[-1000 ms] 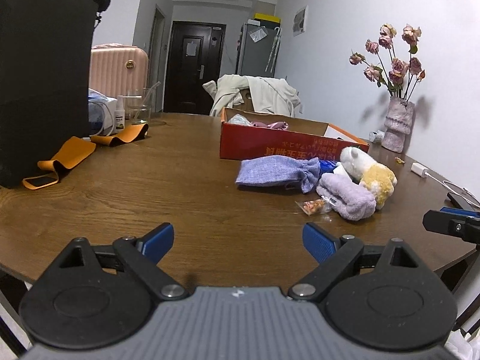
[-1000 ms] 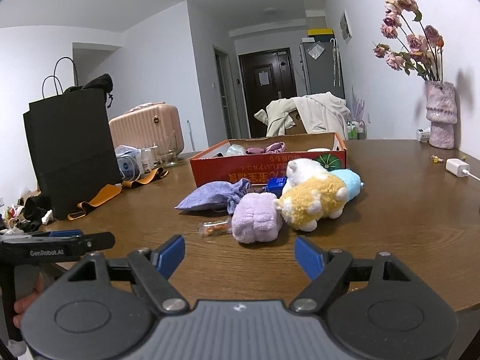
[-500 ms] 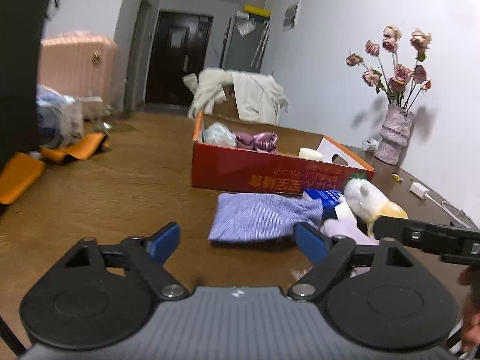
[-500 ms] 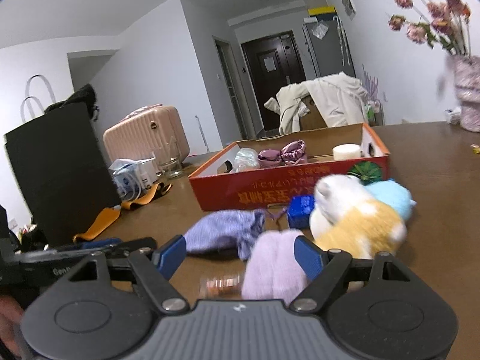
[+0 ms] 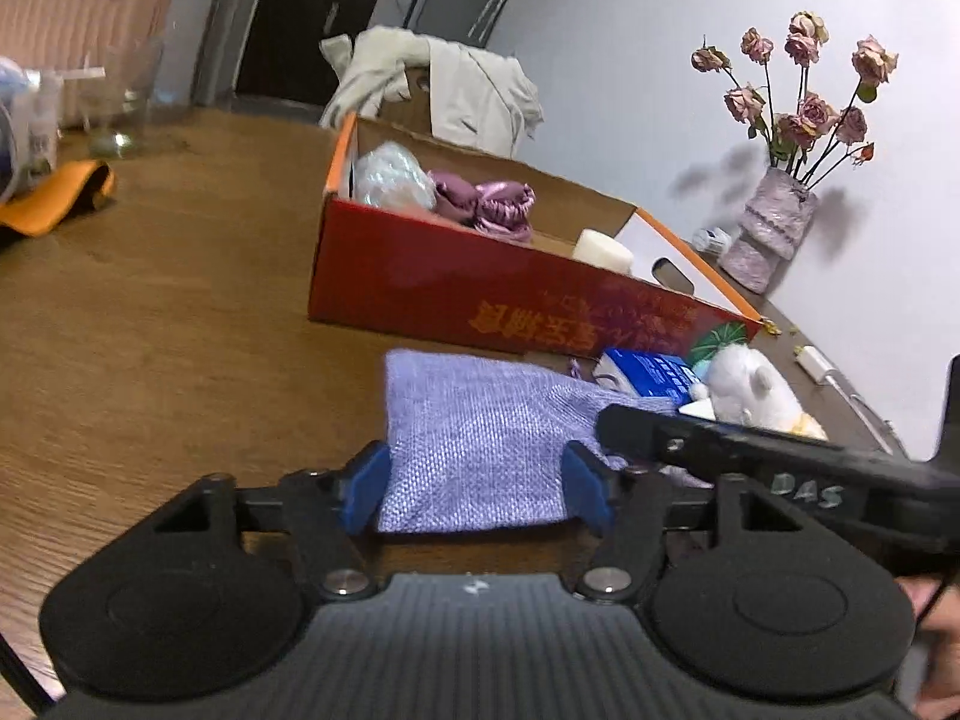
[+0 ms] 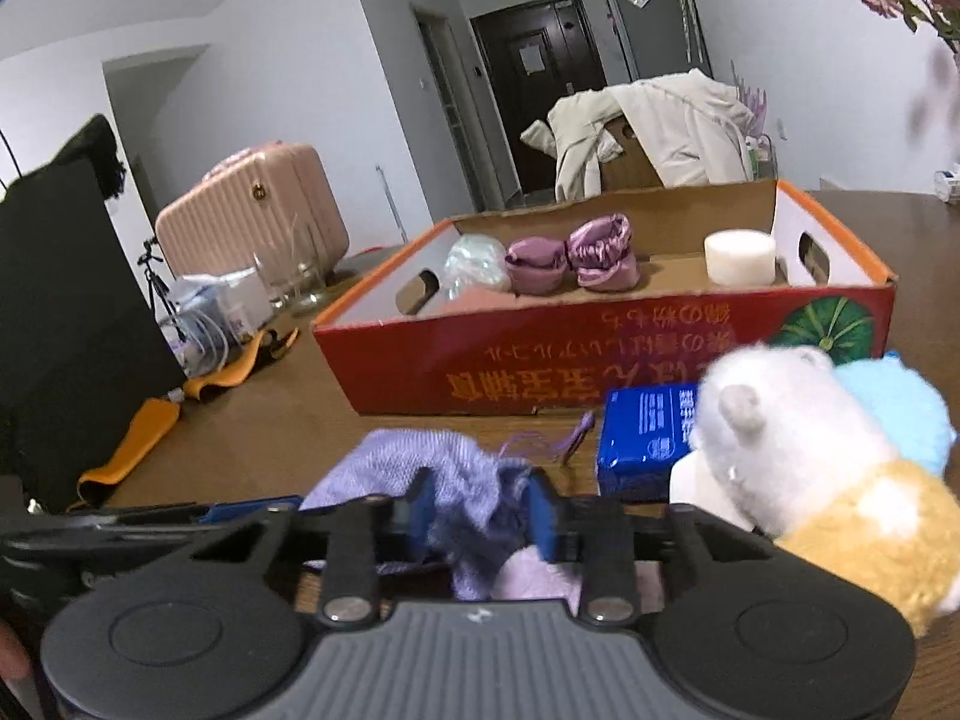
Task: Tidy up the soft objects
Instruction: 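Grasp the lavender linen drawstring bag with both tools, then carry the linen bag over the red box and open both tools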
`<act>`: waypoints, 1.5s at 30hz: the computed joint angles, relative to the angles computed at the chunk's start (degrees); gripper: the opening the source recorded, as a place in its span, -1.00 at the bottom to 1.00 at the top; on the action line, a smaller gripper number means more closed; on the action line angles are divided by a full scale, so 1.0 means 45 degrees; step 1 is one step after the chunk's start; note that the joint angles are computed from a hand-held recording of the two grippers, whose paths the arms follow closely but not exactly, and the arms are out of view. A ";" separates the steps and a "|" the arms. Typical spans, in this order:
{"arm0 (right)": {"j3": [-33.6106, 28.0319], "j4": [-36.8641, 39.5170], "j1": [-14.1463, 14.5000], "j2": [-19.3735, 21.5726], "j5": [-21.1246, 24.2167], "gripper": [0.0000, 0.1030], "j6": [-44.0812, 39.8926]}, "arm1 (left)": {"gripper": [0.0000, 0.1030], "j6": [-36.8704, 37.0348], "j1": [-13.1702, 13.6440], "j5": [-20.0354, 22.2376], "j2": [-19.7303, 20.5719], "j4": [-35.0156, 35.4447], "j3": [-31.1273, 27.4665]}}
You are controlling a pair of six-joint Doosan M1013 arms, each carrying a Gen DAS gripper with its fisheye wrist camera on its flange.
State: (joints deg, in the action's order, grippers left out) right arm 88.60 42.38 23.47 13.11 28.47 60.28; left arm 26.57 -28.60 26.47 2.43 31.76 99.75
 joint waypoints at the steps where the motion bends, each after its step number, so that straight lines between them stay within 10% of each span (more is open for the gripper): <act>1: -0.0013 -0.0221 0.0020 0.0042 -0.0037 -0.50 0.0156 | 0.07 -0.0202 0.0014 -0.0060 -0.0009 0.0092 0.0044; 8: 0.0092 -0.0372 0.0130 -0.0062 -0.0642 -0.72 0.0005 | -0.69 -0.1641 -0.0109 0.0048 -0.0191 0.1300 0.0201; 33: 0.4067 0.8035 -0.1527 -0.4325 -0.1664 -0.72 -0.7865 | -0.75 -0.5686 -0.3860 0.1133 -0.1408 0.7401 0.0303; 45: 0.3154 0.7658 -0.2129 -0.3495 -0.1357 -0.72 -0.7258 | -0.79 -0.2850 -0.2862 0.0075 -0.0419 0.5360 -0.1079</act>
